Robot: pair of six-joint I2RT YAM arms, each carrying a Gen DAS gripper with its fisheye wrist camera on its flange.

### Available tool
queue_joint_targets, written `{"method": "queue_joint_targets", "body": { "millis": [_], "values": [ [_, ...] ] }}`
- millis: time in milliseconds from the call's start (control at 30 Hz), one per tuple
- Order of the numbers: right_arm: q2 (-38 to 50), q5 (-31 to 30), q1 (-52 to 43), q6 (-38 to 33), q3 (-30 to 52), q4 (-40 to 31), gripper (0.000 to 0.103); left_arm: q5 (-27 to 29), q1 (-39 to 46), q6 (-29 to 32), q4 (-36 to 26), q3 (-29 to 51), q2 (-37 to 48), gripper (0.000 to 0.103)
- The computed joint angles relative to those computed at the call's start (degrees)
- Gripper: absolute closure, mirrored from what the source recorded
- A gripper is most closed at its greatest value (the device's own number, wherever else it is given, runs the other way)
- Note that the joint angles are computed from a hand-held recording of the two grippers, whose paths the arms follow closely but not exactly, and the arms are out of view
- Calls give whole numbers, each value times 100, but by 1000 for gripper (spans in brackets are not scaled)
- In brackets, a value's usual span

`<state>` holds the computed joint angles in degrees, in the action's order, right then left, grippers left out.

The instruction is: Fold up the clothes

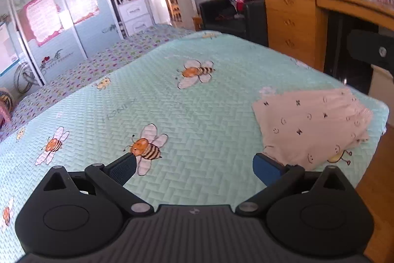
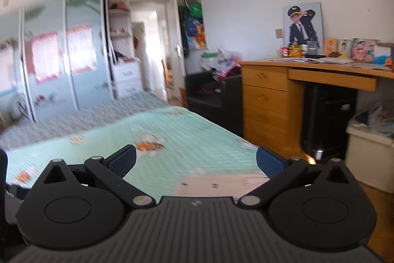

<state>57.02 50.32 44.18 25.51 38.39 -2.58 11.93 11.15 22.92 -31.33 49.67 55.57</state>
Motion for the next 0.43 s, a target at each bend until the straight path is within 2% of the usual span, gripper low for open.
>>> {"method": "queue_joint_targets", "body": {
  "millis": [133, 300, 433],
  "values": [
    [-5, -259, 246, -535, -235, 940, 0, 721, 802, -109, -153, 120, 69, 0],
    [504, -571, 475, -786, 70, 1273, 3, 971, 1512, -62, -175, 208, 51, 0],
    [971, -638, 726, -1064, 391, 1516, 4, 1391, 2349, 140, -466, 456, 120, 0]
  ]
}}
